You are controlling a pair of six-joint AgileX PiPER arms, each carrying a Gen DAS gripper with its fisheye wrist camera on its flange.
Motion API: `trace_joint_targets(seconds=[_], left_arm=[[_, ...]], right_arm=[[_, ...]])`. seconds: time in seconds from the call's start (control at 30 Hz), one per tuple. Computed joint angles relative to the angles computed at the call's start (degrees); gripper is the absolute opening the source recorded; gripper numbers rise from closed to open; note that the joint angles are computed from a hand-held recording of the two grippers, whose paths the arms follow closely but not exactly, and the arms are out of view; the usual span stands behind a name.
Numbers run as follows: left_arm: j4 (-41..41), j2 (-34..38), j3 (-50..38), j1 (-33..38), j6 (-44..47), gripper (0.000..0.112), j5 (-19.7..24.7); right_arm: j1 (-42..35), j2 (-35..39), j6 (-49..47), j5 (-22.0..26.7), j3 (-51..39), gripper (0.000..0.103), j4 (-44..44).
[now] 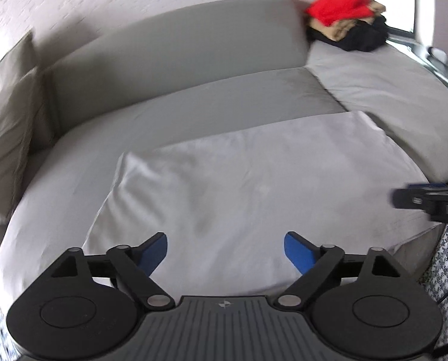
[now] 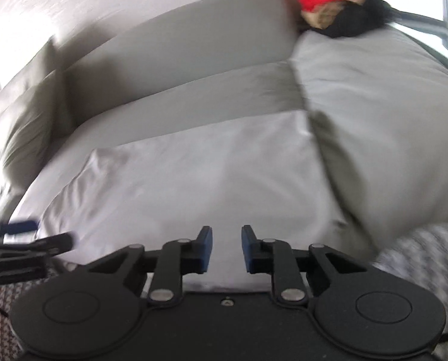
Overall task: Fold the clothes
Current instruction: 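Open both grippers and release the folded t-shirt, then grasp the folded t-shirt edge with both grippers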
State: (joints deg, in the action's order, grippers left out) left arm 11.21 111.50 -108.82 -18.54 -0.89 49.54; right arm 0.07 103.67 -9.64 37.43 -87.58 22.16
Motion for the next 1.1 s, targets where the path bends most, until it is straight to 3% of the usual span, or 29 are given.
trace_joint_targets(seconds=[0.1, 0.17, 0.23, 0.4, 0.53, 0.57, 0.63, 0.7, 0.77, 0.83, 0.9, 1.1], left_arm=[[-0.86, 5.40, -6.59, -0.48, 0.11, 0.089, 2.89], [-0.91, 7.21, -7.34, -0.36, -1.10, 0.089, 1.99], [-0.11, 9.16, -8.12, -0.38, -2.89, 0.092, 4.01], [-6.11, 3.35, 2.59, 2.30, -4.12, 0.094, -0.08], [-6.05, -0.95, 8.91, 1.84, -0.43, 0.088, 1.66], [-4.82, -1.99, 10.88, 1.29, -0.14, 0.079, 2.22], [-5.94, -4.30, 14.50, 1.20, 1.18, 0.072, 2.55], [-9.00, -6.66, 16.52, 1.89, 2.17, 0.078, 0.25], [-9.78, -8.35, 17.46, 1.87, 1.90, 0.084, -2.93], [-8.77, -9.17, 16.93, 1.52, 0.35, 0.085, -5.46], [-8.57, -8.79, 14.94, 1.57, -1.09, 0.088, -5.95], [-7.48, -6.21, 9.73, 1.26, -3.41, 0.088, -4.52]], right_arm=[[2.25, 2.93, 1.08, 0.13, -4.02, 0.021, -3.03], [2.81, 5.51, 2.23, 1.30, -7.36, 0.021, -4.07], [3.35, 7.63, 3.50, 1.57, -8.96, 0.022, -7.58], [2.59, 2.80, -3.31, -2.41, 1.02, 0.022, -5.30], [1.29, -2.56, -2.46, 2.63, 6.06, 0.023, -5.21], [1.11, -3.69, -1.74, 4.48, 6.89, 0.024, -5.62], [-0.92, -4.16, -0.95, 10.71, 7.51, 0.024, -1.84], [-3.12, -6.53, -4.13, 10.89, 11.18, 0.024, 4.22], [-5.48, -8.29, -8.99, 8.60, 14.00, 0.032, 12.28], [-7.79, -9.78, -14.48, 6.88, 16.59, 0.054, 21.06], [-11.07, -9.35, -17.57, 7.53, 17.93, 0.064, 31.51], [-17.33, -0.69, -11.78, 17.77, 18.77, 0.058, 50.52]])
